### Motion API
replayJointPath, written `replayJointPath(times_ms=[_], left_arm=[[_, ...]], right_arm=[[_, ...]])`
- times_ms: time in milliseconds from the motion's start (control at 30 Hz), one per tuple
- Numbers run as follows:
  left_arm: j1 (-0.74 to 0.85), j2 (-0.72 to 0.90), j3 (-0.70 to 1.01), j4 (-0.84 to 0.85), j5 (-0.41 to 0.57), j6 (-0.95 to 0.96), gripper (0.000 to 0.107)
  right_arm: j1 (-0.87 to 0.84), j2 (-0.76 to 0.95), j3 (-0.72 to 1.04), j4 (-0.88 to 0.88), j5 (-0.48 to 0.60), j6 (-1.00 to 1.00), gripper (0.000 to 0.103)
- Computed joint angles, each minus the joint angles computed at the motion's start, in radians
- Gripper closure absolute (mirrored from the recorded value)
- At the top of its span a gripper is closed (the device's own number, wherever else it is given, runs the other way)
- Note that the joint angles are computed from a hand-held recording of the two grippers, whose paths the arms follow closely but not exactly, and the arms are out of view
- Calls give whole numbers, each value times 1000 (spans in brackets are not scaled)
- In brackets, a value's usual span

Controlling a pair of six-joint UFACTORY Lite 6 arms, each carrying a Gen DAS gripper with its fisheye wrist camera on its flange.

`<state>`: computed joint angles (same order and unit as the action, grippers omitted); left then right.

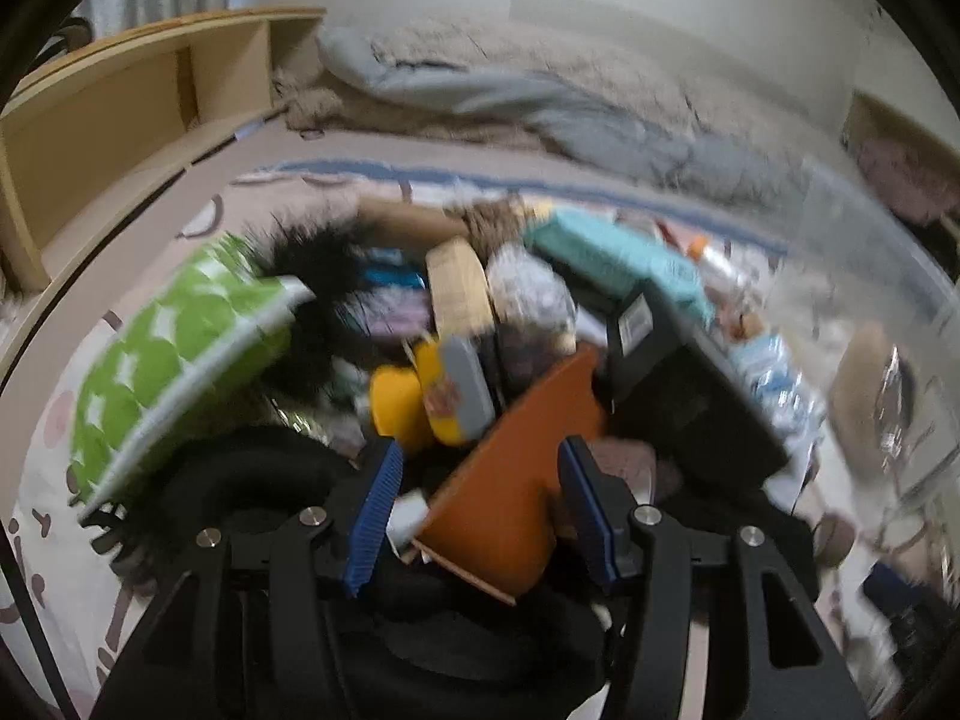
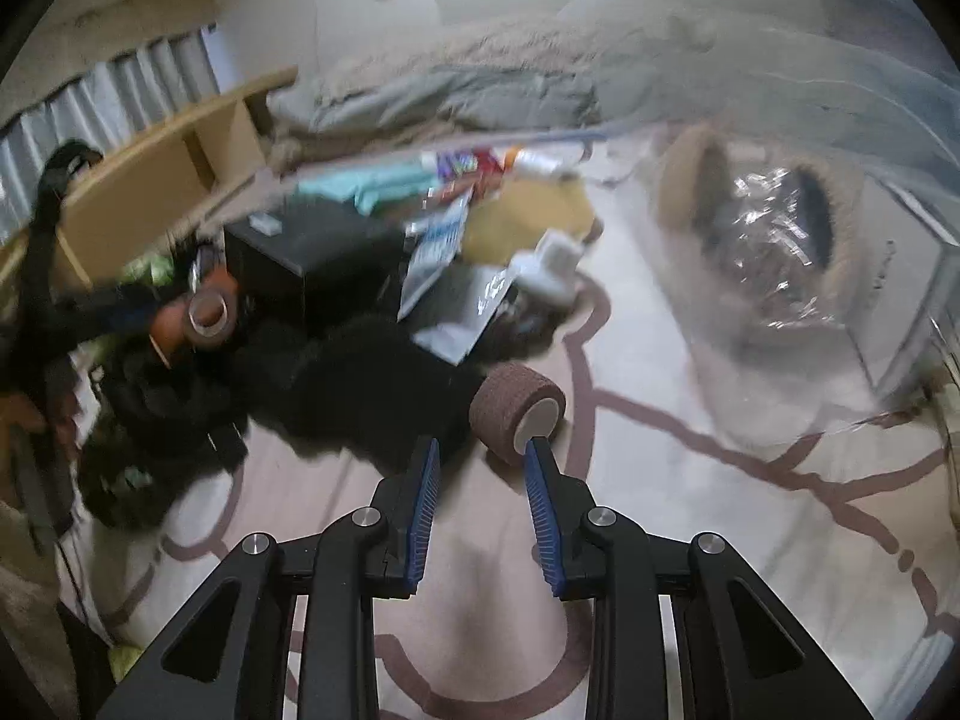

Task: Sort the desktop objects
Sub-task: 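Move the right tool toward a small brown bandage roll while the left approaches a larger roll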

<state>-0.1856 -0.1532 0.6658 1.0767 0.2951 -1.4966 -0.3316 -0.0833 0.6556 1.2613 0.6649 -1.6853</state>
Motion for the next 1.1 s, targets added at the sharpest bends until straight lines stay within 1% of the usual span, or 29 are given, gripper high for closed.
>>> replayJointPath(times_ms=[33,133,233,333,433,533,600,733,800,833,933,1033,1100], left_arm=[[-20,4,-6,22,8,-20,60],[-70,-26,-23,40,27,-38,61],[-106,-87,-55,-42,4,46,61],[-153,-132,-77,-212,-8,210,61],[-241,-140,-78,-210,72,189,61],[-249,-169,-93,-283,53,234,61],[-264,-191,-97,-255,69,197,61],[-241,-216,-96,-232,82,171,61],[-217,-235,-108,-229,77,159,61],[-200,-242,-111,-230,71,156,61],[-139,-265,-120,-259,53,174,61],[-95,-283,-133,-335,28,251,61],[-90,-279,-132,-360,21,275,61]], right_arm=[[-19,-2,1,9,20,-8,73],[-20,19,22,29,21,-14,73],[-20,28,25,32,23,-14,73],[-19,9,9,37,21,-22,73],[-26,12,2,60,23,-50,73],[-37,18,8,84,24,-62,73],[-36,32,18,111,15,-75,73],[9,63,35,182,-60,-123,73],[56,86,50,254,-119,-177,73],[68,96,58,277,-130,-196,73],[132,139,99,388,-176,-281,73],[198,191,141,529,-225,-425,73],[212,222,161,521,-234,-428,73]])
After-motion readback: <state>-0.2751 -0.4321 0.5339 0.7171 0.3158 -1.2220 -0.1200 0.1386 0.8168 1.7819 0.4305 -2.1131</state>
